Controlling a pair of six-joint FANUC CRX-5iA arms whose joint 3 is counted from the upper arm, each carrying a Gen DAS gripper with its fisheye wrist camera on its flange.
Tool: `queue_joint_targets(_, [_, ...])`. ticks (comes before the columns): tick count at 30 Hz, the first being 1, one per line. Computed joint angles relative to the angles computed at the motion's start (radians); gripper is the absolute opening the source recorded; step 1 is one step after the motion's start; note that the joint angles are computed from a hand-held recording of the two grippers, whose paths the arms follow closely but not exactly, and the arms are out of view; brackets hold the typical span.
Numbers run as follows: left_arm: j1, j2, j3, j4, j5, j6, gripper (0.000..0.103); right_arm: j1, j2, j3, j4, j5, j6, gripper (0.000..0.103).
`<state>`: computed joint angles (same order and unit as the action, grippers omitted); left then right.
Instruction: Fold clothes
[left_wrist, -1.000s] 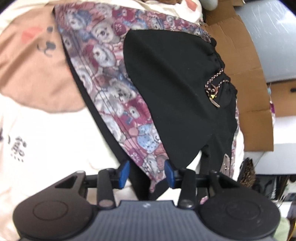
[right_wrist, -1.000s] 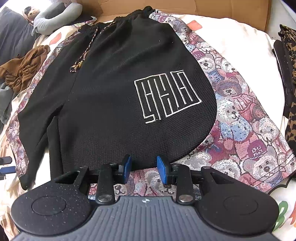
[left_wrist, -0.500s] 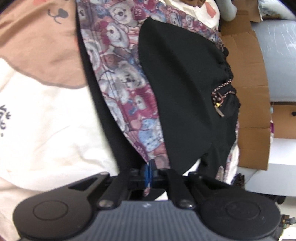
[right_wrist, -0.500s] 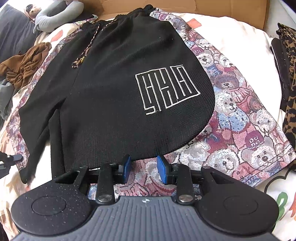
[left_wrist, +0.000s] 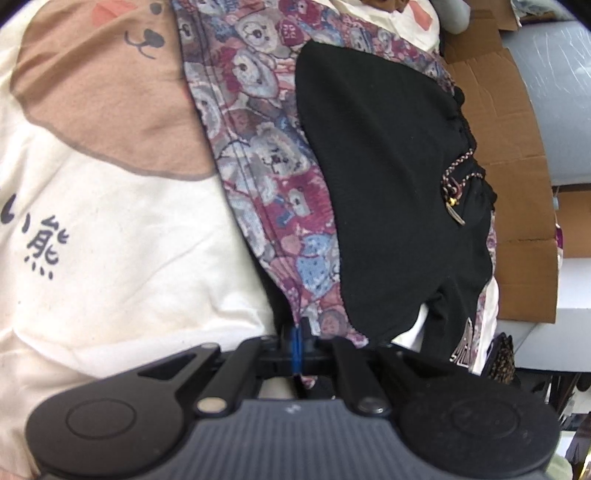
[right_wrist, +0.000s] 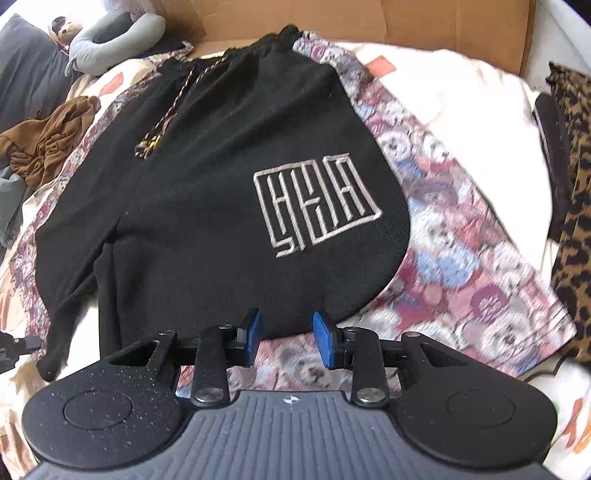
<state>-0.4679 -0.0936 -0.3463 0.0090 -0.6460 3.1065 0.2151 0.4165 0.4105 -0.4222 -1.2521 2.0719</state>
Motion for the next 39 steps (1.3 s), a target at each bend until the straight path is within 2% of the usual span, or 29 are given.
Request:
queue_joint_targets(5, [0.025, -0.002, -0.024, 0.083, 0.034, -0.099, 0.008, 0.005, 0.014, 0.013, 0.035, 0.070, 0.000, 0.038])
queue_joint_targets(9, [0.039, -0.009, 0.013, 0.080, -0.047, -0.155, 0.023, 0.008, 0.028, 0.028, 0.060, 0.135, -0.025, 0.039])
queue_joint_targets(14, [0.058, -0.025, 0.056, 0.040, -0.142, -0.191, 0.024, 0.013, 0.036, 0.016, 0.132, 0.228, -0.057, 0.042])
queue_joint_targets(20, [0.076, -0.051, 0.100, -0.022, -0.227, -0.213, 0.026, -0.002, 0.068, 0.001, 0.221, 0.283, -0.122, 0.042])
queue_joint_targets(22, [0.076, -0.051, 0.120, -0.047, -0.252, -0.215, 0.029, -0.014, 0.091, 0.021, 0.229, 0.256, -0.176, 0.041])
queue_joint_targets(24, [0.084, -0.043, 0.137, -0.056, -0.272, -0.227, 0.030, -0.014, 0.082, -0.005, 0.235, 0.292, -0.158, 0.039])
queue_joint_targets(28, [0.116, -0.017, 0.168, -0.057, -0.305, -0.287, 0.030, 0.025, 0.040, -0.129, 0.376, 0.449, -0.168, 0.039])
queue_joint_targets(32, [0.169, 0.017, 0.193, -0.041, -0.322, -0.384, 0.030, 0.020, 0.054, -0.111, 0.397, 0.440, -0.161, 0.038])
queue_joint_targets(33, [0.182, 0.030, 0.206, -0.042, -0.331, -0.405, 0.030, 0.023, 0.056, -0.112, 0.411, 0.441, -0.162, 0.034])
queue_joint_targets(36, [0.215, 0.074, 0.255, -0.061, -0.350, -0.449, 0.030, 0.038, 0.056, -0.123, 0.461, 0.448, -0.234, 0.015])
queue_joint_targets(39, [0.242, 0.115, 0.309, -0.080, -0.359, -0.499, 0.030, 0.040, 0.060, -0.099, 0.453, 0.408, -0.286, 0.013])
